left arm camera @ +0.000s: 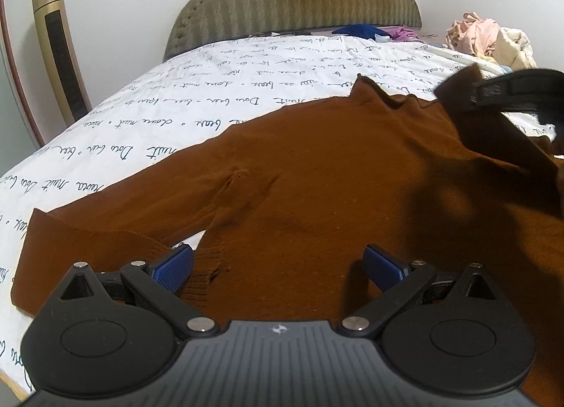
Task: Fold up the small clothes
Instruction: 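Carry the sleeve with the right gripper across the sweater body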
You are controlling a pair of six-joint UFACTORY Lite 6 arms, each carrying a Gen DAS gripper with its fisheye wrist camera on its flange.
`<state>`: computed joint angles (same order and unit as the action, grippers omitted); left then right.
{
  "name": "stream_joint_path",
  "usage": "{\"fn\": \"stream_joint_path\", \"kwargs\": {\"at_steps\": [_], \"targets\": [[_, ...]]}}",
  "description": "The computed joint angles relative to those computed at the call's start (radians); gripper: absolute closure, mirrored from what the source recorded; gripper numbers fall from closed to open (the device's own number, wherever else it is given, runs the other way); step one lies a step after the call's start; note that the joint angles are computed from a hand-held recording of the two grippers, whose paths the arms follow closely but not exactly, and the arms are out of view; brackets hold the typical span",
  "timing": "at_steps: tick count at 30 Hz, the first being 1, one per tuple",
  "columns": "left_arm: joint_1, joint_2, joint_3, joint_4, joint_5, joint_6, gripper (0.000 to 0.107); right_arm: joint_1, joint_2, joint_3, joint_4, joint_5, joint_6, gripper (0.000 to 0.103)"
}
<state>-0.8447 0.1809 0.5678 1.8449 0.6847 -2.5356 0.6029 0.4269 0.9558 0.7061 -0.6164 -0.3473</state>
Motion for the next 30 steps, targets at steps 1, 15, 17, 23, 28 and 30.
{"fn": "stream_joint_path", "kwargs": {"at_steps": [1,15,17,23,28,30], "targets": [[0.002,-0.003,-0.004,0.002,-0.001,-0.004,0.004,0.015,0.019,0.030,0.017,0.007,-0.018,0.092],[0.022,-0.080,-0.077,-0.005,-0.005,-0.022,0.004,0.152,0.344,0.513,0.231,0.122,-0.317,0.092],[0.026,-0.091,-0.088,0.000,-0.007,-0.031,0.004,0.161,0.361,0.541,0.222,0.141,-0.306,0.092],[0.048,-0.111,-0.117,0.021,-0.018,-0.064,0.004,0.173,0.395,0.596,0.175,0.234,-0.250,0.092],[0.054,-0.121,-0.126,0.018,-0.026,-0.078,0.004,0.144,0.433,0.636,0.028,0.350,-0.102,0.085],[0.068,-0.127,-0.135,0.038,-0.028,-0.087,0.004,0.120,0.431,0.642,-0.151,0.420,0.108,0.055]]}}
